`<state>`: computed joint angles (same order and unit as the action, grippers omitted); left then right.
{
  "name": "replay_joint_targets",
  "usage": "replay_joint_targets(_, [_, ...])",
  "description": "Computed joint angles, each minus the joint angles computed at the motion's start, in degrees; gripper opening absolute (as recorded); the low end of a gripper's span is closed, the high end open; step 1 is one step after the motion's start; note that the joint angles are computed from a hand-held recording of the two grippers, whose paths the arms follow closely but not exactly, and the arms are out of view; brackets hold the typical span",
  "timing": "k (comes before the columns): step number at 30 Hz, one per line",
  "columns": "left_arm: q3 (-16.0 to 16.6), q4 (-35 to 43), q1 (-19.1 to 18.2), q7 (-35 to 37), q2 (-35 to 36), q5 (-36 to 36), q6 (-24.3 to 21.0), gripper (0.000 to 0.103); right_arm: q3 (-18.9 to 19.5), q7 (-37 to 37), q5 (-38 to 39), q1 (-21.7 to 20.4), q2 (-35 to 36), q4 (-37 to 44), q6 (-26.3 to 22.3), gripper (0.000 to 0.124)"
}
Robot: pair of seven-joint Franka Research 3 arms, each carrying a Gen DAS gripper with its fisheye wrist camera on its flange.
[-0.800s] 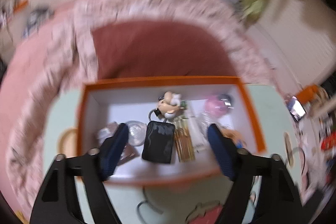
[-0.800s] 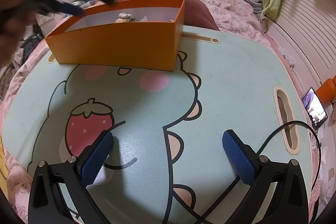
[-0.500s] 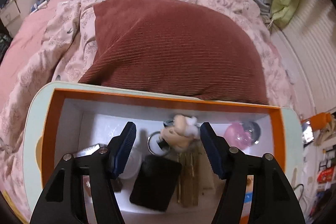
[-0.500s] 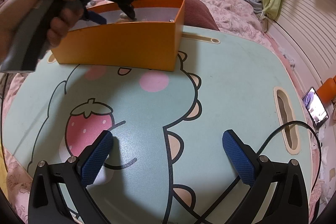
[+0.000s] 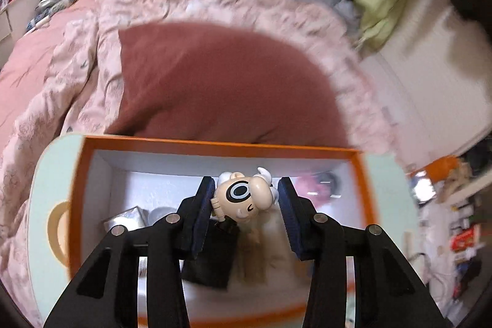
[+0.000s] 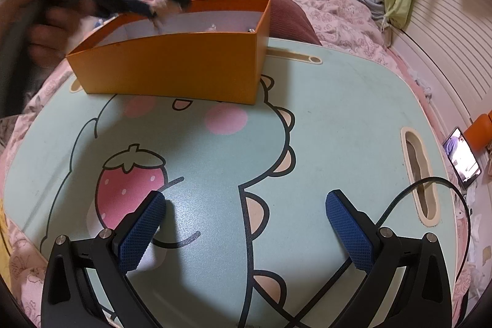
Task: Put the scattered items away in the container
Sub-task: 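Grasp the white cartoon keychain figure inside the orange box with the left gripper, then lift the keychain figure out of the box and set it on the table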
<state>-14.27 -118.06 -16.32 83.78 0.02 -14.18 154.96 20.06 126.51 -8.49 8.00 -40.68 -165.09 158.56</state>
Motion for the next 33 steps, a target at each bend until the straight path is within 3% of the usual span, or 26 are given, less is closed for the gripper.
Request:
replay_joint_targets(2, [0.3,-3.8,-0.6,5.7,-4.8,-6.2,2.6,0.044,0.0,0.0,0.0,0.0,0.0,0.0,0.0,0.103])
replay_joint_targets(5, [3.2,-11.7,-5.4,14.1,-13.6,-15.2,6.2,0.044,-0.1,0.0,0.0,0.1,-0.1,-0.1,0.0,0.103])
replay_joint_targets(10, [9.0,-22.7,-13.6,18.5,-22.4,-20.6,9.0,0.044,-0.1,0.0,0.0,0.1,-0.2,-0.1,-0.1,0.103])
replay_joint_targets(12, [11.2,-26.4,-16.8,19.8,-24.0,-22.5,10.6,0.044,0.0,0.1,0.0,0.1,-0.1,0.0,-0.1,0.103])
replay_joint_targets(17, [11.3,-30.6,-18.3,15.3,-22.8,-19.1,15.0,0.044,0.0,0.2,0.0,0.2,-0.2,0.0,-0.3,0.103])
replay_joint_targets(21, [15.4,-32.3,-23.0,14.6,-21.3,-20.9,19.0,0.045,0.0,0.2,-0.1,0.2,-0.3,0.0,-0.3,0.103])
replay_joint_targets(24, [15.6,-34.1,-23.4,11.3,-21.7,-19.6,21.0,0.071,-0.1,0.2,-0.1,0.1,-0.2,-0.1,-0.2,0.103])
replay_joint_targets(27, [14.7,-37.8,-23.5,7.3,-23.7,-19.1,27.3,0.073,0.0,0.2,-0.2,-0.1,-0.1,-0.1,0.1,0.103])
replay_joint_targets(29, [13.2,-39.6,-22.1,5.0,-25.1,-17.9,28.7,0.073,0.0,0.2,-0.2,-0.1,-0.1,-0.2,0.2,0.103])
replay_joint_targets(33, [6.7,-43.6,-15.9,-0.2,-28.4,-15.3,30.5,0.073,-1.4,0.3,1.4,1.0,-3.5,-2.1,1.1,0.099])
